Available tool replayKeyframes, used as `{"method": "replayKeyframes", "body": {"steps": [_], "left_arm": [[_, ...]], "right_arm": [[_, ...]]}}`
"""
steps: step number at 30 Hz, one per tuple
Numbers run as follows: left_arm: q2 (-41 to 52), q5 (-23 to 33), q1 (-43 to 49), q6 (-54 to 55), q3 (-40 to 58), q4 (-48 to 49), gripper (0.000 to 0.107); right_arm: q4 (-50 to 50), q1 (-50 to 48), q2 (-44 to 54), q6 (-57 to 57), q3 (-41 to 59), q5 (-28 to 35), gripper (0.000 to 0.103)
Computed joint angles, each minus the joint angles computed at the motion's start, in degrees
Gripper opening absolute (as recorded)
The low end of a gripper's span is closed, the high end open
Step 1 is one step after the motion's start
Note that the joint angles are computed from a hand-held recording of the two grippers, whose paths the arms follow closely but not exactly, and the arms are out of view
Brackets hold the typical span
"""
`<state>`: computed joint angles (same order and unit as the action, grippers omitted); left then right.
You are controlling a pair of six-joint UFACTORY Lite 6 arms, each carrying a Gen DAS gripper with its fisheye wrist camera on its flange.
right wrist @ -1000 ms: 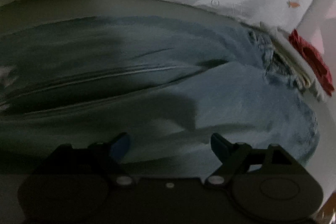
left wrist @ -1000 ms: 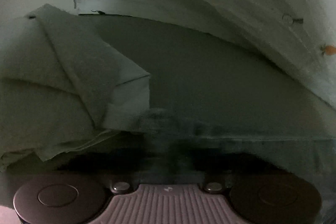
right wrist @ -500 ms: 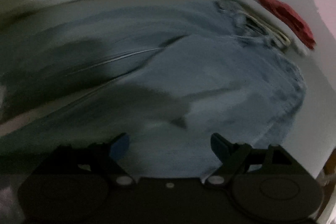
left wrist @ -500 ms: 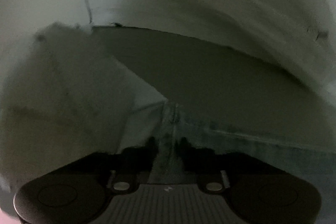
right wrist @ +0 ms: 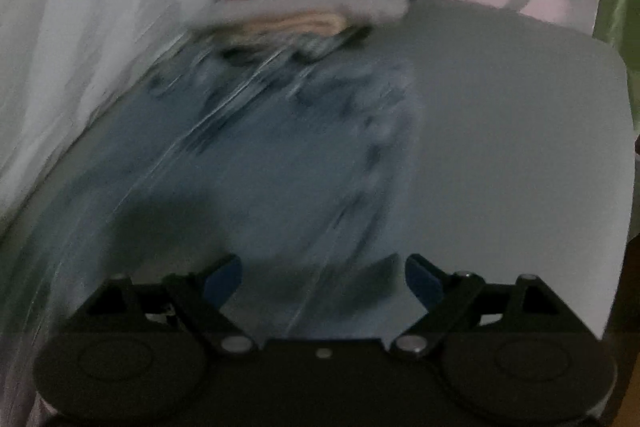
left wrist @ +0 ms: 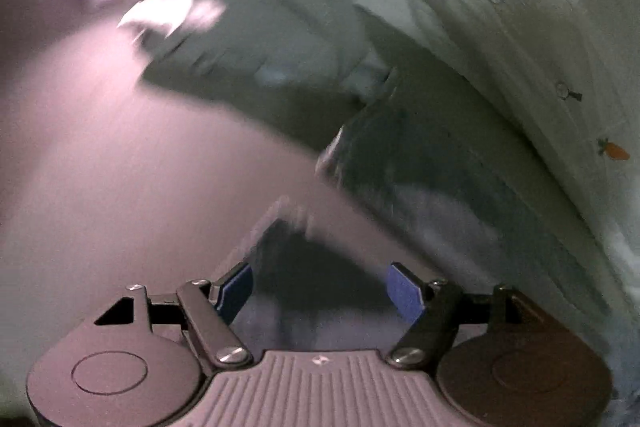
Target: Fold clothes
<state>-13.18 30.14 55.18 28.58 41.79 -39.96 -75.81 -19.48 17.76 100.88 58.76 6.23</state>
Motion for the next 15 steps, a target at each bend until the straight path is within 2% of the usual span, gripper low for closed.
{"method": "replayKeyframes", "body": {"steps": [3, 6, 7, 8, 10, 12, 15], "left_arm": [[-13.94, 3.26, 1.66, -6.7, -10.4, 5.09, 0.075], [-24.9, 6.78, 2.3, -15.41, -17.02, 11.45, 0.075], [-29.27, 9.35, 4.41, -15.9, -19.22, 11.34, 0.077], [-33.28, 11.8, 6.67, -15.96, -21.28, 10.57, 0.078], [-38.1, 15.26, 11.33, -14.21, -24.61, 7.02, 0.08], [-40.67, 18.56, 16.28, -11.37, -27.42, 3.41, 0.08], [-41.37, 16.04, 15.03, -11.32, -29.35, 2.43, 0.08]], "right_arm": [[-14.18, -6.69, 7.04, 8.9, 6.97, -4.12, 0.088], [-28.99, -11.41, 14.81, 19.3, 15.95, -10.56, 0.077], [-34.11, -12.45, 17.22, 23.44, 19.21, -12.88, 0.069], [-38.17, -12.78, 18.6, 26.98, 21.34, -14.63, 0.054], [-41.23, -12.87, 20.28, 29.69, 24.1, -16.5, 0.041], [-43.83, -12.3, 20.74, 32.84, 25.05, -16.38, 0.039], [-41.6, -12.43, 21.37, 30.6, 25.48, -16.3, 0.039]]}}
